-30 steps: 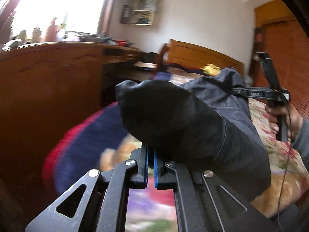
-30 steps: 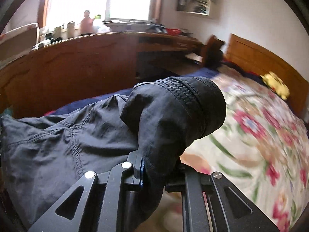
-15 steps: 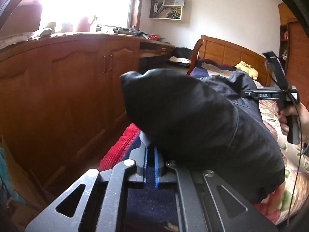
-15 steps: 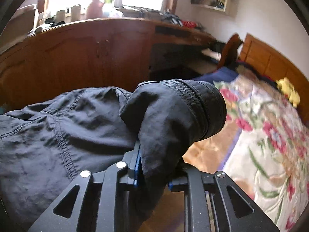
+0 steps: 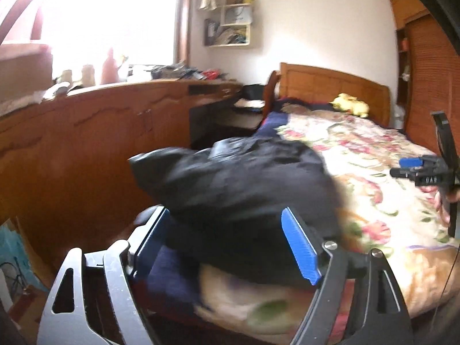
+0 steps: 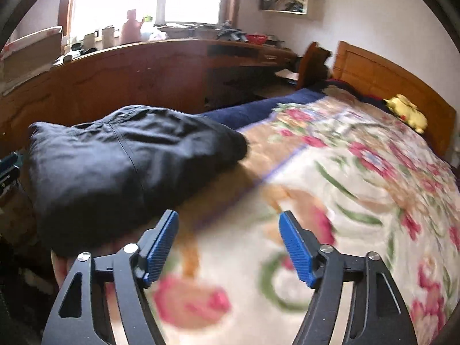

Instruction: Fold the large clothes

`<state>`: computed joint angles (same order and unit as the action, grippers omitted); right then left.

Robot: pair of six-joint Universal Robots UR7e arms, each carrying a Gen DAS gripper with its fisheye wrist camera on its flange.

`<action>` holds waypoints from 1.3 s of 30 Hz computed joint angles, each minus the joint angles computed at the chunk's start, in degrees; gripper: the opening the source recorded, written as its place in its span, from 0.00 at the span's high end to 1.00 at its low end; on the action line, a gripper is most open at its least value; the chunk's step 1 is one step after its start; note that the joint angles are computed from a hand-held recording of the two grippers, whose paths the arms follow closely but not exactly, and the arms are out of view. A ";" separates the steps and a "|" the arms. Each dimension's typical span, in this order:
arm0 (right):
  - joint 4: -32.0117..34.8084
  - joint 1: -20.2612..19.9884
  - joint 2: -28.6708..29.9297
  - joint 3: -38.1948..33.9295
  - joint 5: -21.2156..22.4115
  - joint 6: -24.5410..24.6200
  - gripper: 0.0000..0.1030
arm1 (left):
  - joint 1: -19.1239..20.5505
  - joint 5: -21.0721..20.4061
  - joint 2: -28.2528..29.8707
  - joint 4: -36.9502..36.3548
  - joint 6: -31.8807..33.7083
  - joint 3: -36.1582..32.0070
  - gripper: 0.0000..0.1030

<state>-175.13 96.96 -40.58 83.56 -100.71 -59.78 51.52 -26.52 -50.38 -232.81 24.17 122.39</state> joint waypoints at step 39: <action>-38.62 -18.37 -28.21 38.09 15.54 6.67 0.20 | -14.47 -13.23 29.23 27.41 -15.66 -31.68 0.02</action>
<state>-213.75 78.60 -68.78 121.65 -85.17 -53.11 37.05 -39.76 -21.15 -205.40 8.51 90.71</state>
